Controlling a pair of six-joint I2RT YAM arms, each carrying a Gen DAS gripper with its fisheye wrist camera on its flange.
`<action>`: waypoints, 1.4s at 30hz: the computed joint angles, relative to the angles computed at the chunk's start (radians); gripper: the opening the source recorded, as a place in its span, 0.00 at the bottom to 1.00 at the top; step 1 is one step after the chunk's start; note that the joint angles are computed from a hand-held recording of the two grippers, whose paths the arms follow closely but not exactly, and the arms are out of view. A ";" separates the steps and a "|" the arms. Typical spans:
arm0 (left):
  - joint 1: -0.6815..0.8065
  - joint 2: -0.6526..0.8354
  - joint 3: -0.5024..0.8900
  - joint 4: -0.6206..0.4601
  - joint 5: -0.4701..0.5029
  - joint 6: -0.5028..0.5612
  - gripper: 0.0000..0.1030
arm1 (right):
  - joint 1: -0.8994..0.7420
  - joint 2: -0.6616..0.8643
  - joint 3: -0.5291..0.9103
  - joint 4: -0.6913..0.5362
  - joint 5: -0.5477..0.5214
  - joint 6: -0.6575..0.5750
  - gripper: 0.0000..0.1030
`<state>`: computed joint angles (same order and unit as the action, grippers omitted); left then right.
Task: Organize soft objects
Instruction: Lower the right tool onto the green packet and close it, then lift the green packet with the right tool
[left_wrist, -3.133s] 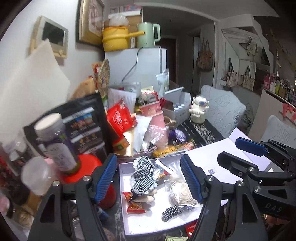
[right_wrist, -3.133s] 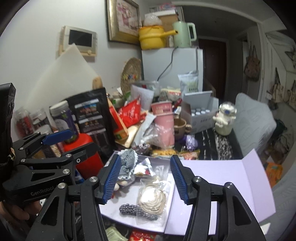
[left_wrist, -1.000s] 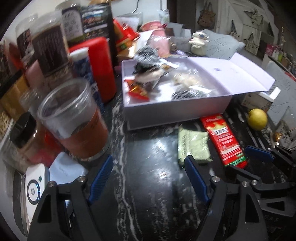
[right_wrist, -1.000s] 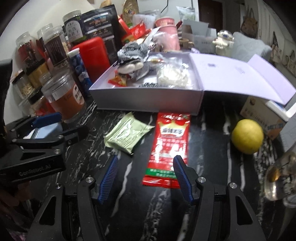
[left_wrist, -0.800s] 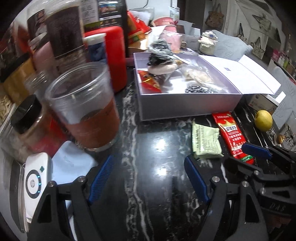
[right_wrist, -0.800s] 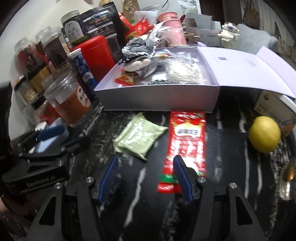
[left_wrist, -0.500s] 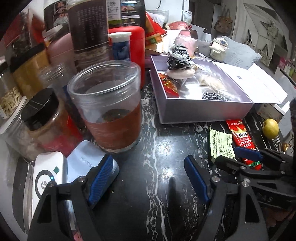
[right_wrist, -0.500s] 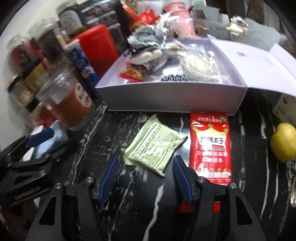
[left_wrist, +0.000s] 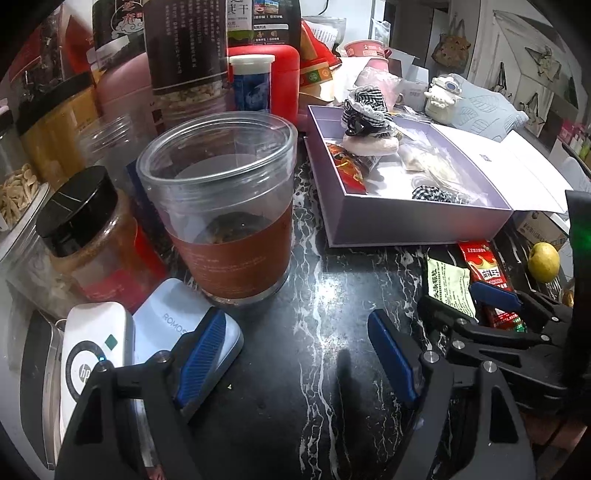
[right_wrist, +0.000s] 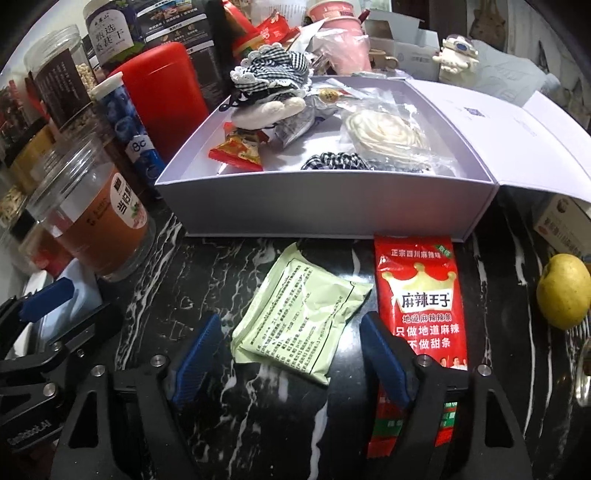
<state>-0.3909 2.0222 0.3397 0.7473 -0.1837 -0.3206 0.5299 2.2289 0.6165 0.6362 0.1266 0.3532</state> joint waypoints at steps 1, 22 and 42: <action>-0.001 0.001 0.000 0.000 -0.002 -0.001 0.77 | 0.009 0.003 -0.005 0.014 0.029 -0.011 0.58; -0.191 -0.034 0.076 -0.120 -0.061 -0.090 0.77 | -0.235 -0.097 -0.365 0.384 -0.134 -0.103 0.31; -0.381 0.131 0.413 -0.310 0.049 -0.153 0.77 | -0.658 0.008 -0.492 0.563 -0.340 -0.340 0.31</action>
